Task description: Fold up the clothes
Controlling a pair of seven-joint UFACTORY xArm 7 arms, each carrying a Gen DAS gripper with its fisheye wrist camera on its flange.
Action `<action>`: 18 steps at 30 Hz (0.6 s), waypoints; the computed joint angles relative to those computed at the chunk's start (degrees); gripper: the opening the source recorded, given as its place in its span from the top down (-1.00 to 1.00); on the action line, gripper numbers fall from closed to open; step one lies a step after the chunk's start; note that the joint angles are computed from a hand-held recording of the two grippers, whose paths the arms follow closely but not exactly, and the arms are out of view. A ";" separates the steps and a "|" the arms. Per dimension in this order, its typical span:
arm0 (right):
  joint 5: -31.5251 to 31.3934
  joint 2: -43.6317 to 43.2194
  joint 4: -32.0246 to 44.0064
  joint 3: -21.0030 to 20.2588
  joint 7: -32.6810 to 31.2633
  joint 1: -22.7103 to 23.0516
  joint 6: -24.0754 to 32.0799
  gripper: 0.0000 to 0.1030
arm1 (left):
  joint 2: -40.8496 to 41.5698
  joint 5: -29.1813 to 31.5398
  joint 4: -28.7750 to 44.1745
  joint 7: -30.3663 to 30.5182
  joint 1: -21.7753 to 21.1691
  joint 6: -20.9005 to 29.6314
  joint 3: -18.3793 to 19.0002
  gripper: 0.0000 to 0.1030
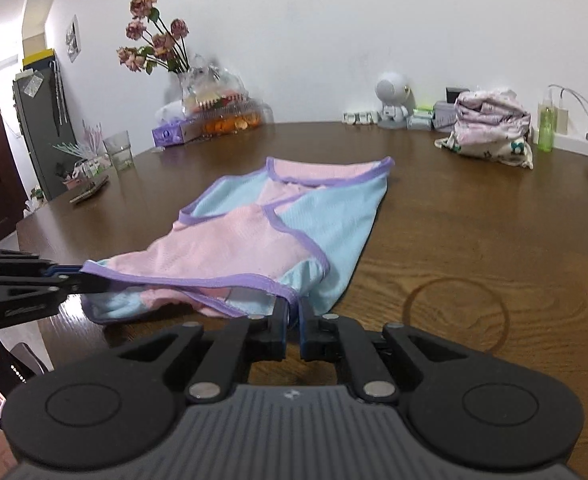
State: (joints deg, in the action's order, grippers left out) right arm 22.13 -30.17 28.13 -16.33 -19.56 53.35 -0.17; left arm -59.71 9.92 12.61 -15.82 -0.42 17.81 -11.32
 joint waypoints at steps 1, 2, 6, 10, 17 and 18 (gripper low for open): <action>-0.17 0.26 -0.09 0.86 0.46 -0.77 0.03 0.80 | -0.60 -0.01 -0.26 0.14 -0.39 0.12 0.12 0.86; -0.45 0.51 -0.15 1.82 0.89 -1.59 0.03 0.73 | -0.90 -0.07 -0.38 0.24 -0.67 -0.01 0.27 0.86; -2.18 1.45 0.00 5.19 2.11 -4.38 -0.07 0.38 | -1.99 -0.47 -0.99 0.86 -1.69 -0.43 1.02 0.86; -4.95 3.83 1.21 10.04 4.61 -9.31 -0.23 0.37 | -2.85 -1.07 -1.70 2.04 -2.76 -0.60 2.00 0.86; -5.77 6.12 2.79 12.15 7.39 -11.90 0.00 0.52 | -2.20 -1.55 -1.81 2.58 -2.66 -0.33 1.35 0.40; -5.71 5.91 2.44 12.13 7.75 -11.86 -0.42 0.49 | -2.23 -1.49 -1.87 2.50 -2.46 -0.43 1.16 0.23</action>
State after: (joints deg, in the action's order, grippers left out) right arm 16.41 -24.27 30.57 -4.20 -11.81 41.49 -0.59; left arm -61.93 8.43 10.75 -13.32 -2.88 17.38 -10.16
